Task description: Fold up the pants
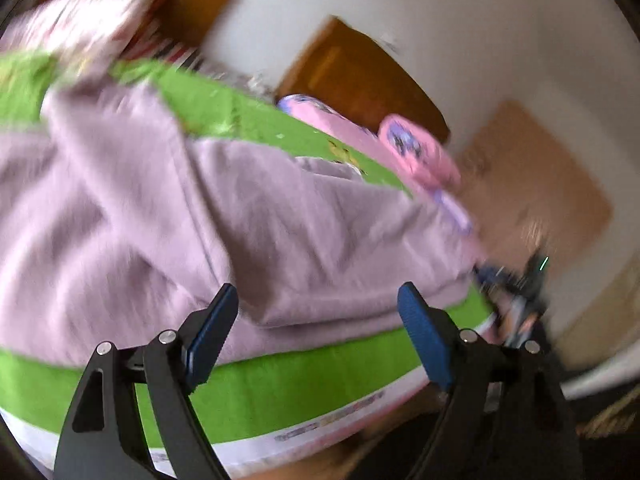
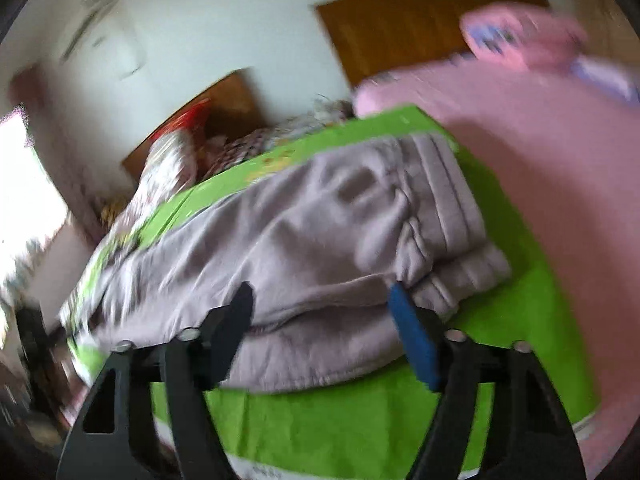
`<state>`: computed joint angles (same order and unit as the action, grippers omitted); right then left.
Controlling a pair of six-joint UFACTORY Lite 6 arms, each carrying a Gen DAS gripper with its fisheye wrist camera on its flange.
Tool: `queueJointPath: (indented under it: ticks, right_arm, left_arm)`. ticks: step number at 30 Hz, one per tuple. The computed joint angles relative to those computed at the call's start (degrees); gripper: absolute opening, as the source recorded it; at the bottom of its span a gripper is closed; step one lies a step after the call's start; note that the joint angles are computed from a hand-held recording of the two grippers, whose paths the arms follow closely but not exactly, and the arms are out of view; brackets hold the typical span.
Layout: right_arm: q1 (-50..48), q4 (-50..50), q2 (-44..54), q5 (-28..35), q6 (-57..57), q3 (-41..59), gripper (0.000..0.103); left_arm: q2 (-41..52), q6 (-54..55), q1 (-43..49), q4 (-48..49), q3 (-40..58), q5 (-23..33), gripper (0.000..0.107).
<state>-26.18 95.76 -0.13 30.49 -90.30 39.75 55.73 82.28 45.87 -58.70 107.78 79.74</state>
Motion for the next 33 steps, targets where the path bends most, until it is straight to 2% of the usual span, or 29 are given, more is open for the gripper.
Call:
queueJointPath:
  ticks: [3, 5, 7, 9, 10, 11, 13, 16, 21, 23, 25, 27, 28, 29, 30, 33]
  right_arm:
    - [1.35, 2.57, 8.03, -3.71, 5.09, 4.68, 0.062]
    - [0.91, 3.19, 12.77, -3.54, 9.15, 8.18, 0.056]
    - [-0.88, 6.10, 13.07, -1.33, 7.77, 7.04, 0.055]
    - [-0.19, 10.70, 13.68, -1.69, 4.64, 7.75, 0.053]
    - [0.04, 12.12, 15.13, -2.32, 3.25, 9.07, 0.043]
    - [0.54, 12.87, 16.40, -3.56, 2.51, 10.28, 0.029]
    - [-0.69, 16.44, 15.53, -2.67, -2.44, 6.83, 0.024]
    - [-2.12, 20.95, 14.99, -0.59, -8.39, 3.74, 0.021]
    - [-2.82, 21.00, 14.14, -0.70, -9.73, 2.45, 0.021]
    - [-3.17, 20.28, 13.84, -0.28, -9.45, 2.10, 0.021]
    - [-3.75, 19.83, 13.34, 0.26, -9.54, 1.42, 0.021]
    - [-3.88, 19.83, 13.14, 0.19, -9.86, 1.16, 0.021]
    - [-3.66, 19.98, 12.99, -0.29, -10.08, 1.19, 0.021]
    - [-3.04, 20.24, 12.48, -1.45, -10.51, 1.11, 0.018]
    - [-1.97, 20.44, 11.61, -3.25, -11.35, 1.14, 0.015]
    - [-0.98, 18.67, 6.40, -4.91, -10.08, 0.48, 0.011]
  left_arm:
    - [1.56, -5.71, -0.58, -0.55, 0.28, -1.51, 0.081]
    - [1.03, -7.66, -0.86, -0.98, -0.57, -2.28, 0.081]
    - [1.28, -8.64, -0.17, -1.30, -0.68, -2.45, 0.081]
    - [1.73, -8.88, 0.44, -1.34, -0.45, -3.00, 0.081]
    - [2.01, -8.56, 0.82, -1.74, -0.24, -2.82, 0.081]
    - [2.20, -8.94, 1.04, -1.75, 0.15, -2.82, 0.081]
    - [2.79, -9.12, 1.33, -2.04, 0.61, -3.68, 0.081]
    - [2.39, -10.50, 1.35, -2.92, 0.75, -4.60, 0.081]
    - [3.20, -11.55, 0.68, -3.77, 3.76, -5.34, 0.081]
    - [1.00, -11.97, -2.38, -1.42, 3.17, -10.66, 0.081]
    - [-1.13, -15.88, -7.35, 6.20, 2.39, -19.88, 0.080]
    - [-2.97, -18.72, -10.63, 10.47, 0.08, -27.64, 0.072]
    - [-4.17, -20.78, -12.28, 14.15, -0.44, -31.75, 0.036]
    - [-4.51, -21.03, -12.83, 15.43, -0.29, -33.46, 0.014]
    - [-4.23, -20.16, -12.53, 14.32, 0.51, -32.78, 0.012]
    - [-3.00, -16.39, -8.60, 7.91, 5.56, -24.48, 0.009]
